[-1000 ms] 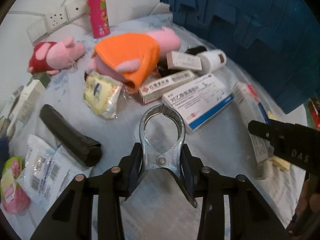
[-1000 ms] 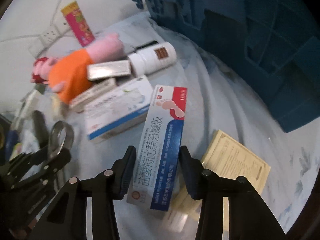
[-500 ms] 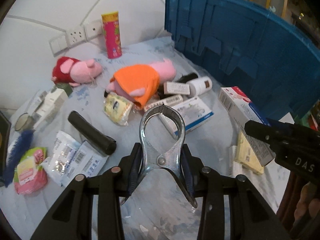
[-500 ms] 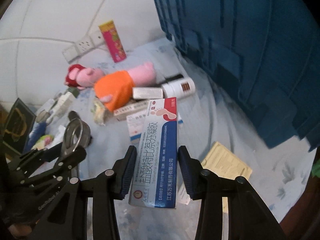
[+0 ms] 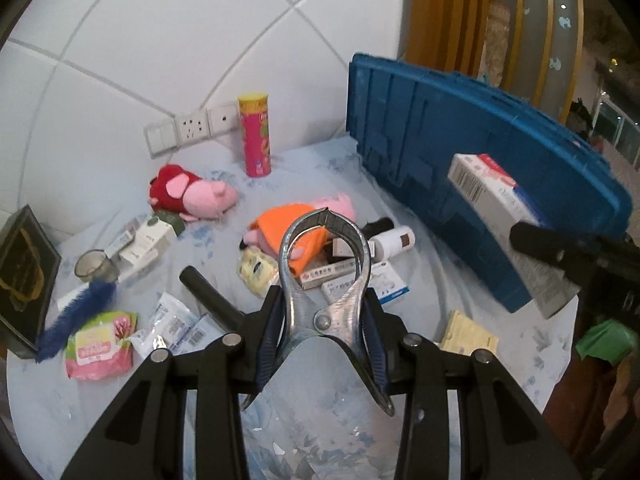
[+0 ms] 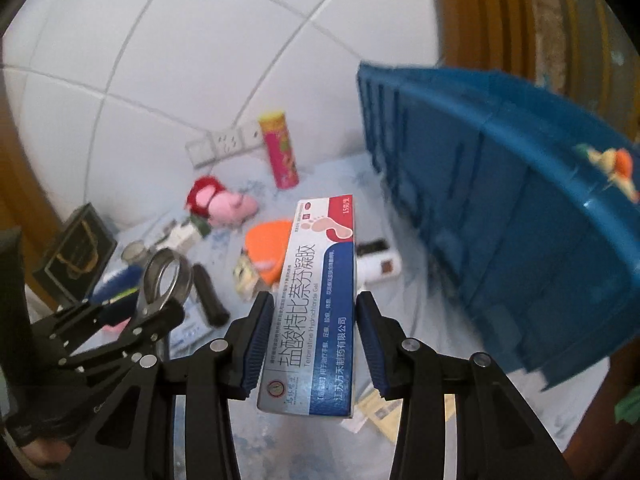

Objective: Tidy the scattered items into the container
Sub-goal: 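Lift the metal clip with the left tool while the right tool lifts the white-blue medicine box, then carry the held clip and medicine box over the blue crate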

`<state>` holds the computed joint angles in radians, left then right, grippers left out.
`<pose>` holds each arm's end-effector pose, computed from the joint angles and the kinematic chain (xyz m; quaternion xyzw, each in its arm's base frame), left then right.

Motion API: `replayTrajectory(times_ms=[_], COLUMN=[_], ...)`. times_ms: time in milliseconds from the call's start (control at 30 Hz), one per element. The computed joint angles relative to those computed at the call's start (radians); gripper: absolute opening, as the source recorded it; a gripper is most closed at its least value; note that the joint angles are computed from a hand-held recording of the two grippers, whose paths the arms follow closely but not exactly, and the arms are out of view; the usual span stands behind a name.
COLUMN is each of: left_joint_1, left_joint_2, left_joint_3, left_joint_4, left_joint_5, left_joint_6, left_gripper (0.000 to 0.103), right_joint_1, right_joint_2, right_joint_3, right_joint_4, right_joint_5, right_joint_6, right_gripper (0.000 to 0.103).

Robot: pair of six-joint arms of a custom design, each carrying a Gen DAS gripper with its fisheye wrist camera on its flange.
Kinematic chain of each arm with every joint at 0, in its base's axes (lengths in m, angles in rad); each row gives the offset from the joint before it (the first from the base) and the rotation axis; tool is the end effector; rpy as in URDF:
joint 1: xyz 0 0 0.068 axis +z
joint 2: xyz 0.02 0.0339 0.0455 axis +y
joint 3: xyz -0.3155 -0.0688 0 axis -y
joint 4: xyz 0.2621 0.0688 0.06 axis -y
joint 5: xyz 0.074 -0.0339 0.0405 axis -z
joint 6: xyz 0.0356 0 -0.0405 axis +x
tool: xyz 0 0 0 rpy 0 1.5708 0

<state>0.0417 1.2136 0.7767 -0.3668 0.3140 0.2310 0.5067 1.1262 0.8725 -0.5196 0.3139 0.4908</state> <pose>0.2477 -0.0007 0.2749 0.1448 0.9063 -0.0934 0.3859 0.2067 0.1021 0.3153 0.0535 0.9107 0.0569 0.4057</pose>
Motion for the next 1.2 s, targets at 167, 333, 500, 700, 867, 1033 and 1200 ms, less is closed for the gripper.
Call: replayTrajectory(times_ms=[167, 333, 500, 700, 867, 1033, 1200], left_joint_1=[-0.057, -0.262, -0.575, -0.84, -0.959, -0.996, -0.999], left_joint_2=[-0.059, -0.059, 0.058, 0.319, 0.547, 0.735, 0.825], left_joint_3=[0.055, 0.158, 0.345, 0.701, 1.015, 1.249, 1.325], left_joint_4=[-0.049, -0.027, 0.0, -0.071, -0.177, -0.312, -0.372], left_joint_5=[-0.031, -0.182, -0.462, -0.688, -0.771, -0.786, -0.772], left_joint_6=[-0.063, -0.211, -0.377, -0.488, -0.51, -0.539, -0.583], left_gripper=[0.038, 0.038, 0.038, 0.038, 0.038, 0.038, 0.065], right_joint_1=[-0.073, -0.332, -0.832, -1.28, -1.413, -1.473, -1.488], right_joint_2=[-0.105, -0.189, -0.161, 0.098, 0.276, 0.416, 0.502], right_joint_3=[0.057, 0.126, 0.188, 0.372, 0.498, 0.605, 0.643], right_joint_4=[-0.073, -0.097, -0.087, -0.13, -0.184, -0.228, -0.198], right_joint_5=[-0.024, -0.208, -0.638, -1.015, -1.132, -1.171, -1.163], right_joint_6=[-0.055, -0.232, -0.499, -0.791, -0.907, -0.971, -0.961], right_gripper=[0.042, 0.042, 0.042, 0.042, 0.042, 0.042, 0.046])
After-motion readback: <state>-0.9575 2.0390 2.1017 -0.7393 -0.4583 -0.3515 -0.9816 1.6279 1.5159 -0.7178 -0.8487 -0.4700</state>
